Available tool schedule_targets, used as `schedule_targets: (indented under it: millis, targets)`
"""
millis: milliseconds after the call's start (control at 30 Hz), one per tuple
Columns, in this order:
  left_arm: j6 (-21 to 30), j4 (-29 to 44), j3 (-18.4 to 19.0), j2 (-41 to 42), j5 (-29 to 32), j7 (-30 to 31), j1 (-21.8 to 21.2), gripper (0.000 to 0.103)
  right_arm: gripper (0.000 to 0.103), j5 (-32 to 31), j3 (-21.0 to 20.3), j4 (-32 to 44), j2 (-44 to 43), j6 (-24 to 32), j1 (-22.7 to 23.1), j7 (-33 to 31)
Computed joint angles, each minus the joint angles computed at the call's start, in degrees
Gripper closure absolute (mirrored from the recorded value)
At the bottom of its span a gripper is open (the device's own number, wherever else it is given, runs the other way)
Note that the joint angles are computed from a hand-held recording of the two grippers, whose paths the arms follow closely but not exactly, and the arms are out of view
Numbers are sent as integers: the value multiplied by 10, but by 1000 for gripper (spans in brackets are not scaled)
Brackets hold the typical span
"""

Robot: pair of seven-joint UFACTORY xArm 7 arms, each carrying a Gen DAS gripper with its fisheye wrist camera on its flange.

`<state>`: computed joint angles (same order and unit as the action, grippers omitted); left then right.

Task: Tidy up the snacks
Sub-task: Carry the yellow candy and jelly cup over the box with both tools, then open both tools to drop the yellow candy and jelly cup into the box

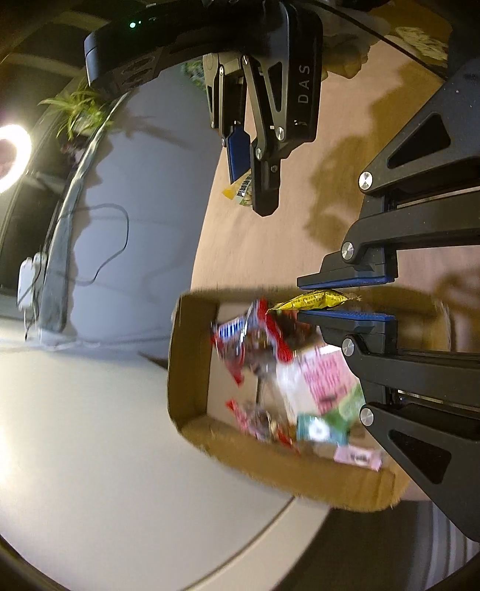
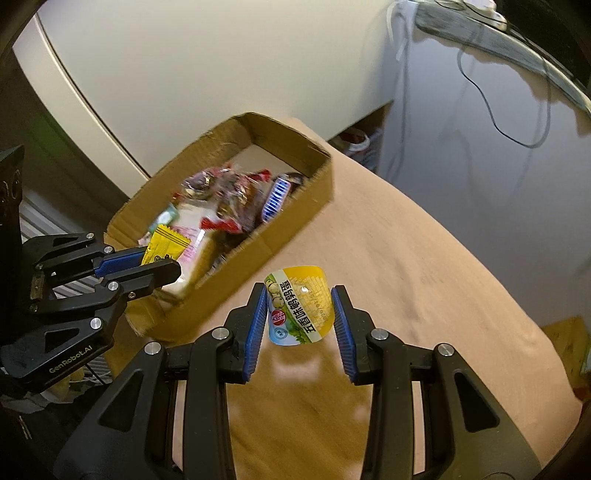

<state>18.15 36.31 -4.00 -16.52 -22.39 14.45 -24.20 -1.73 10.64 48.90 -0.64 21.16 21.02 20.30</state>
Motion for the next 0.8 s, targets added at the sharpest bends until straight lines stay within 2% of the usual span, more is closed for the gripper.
schedule_targets:
  millis: [333,800]
  targets:
    - [3,-9,7,-2,41,-44,49,94,66,-6,5,108,83,24,18,-19]
    - [17,-15,11,-2,77,-71,81,94,66,-1,2,194,161,47,40,-35]
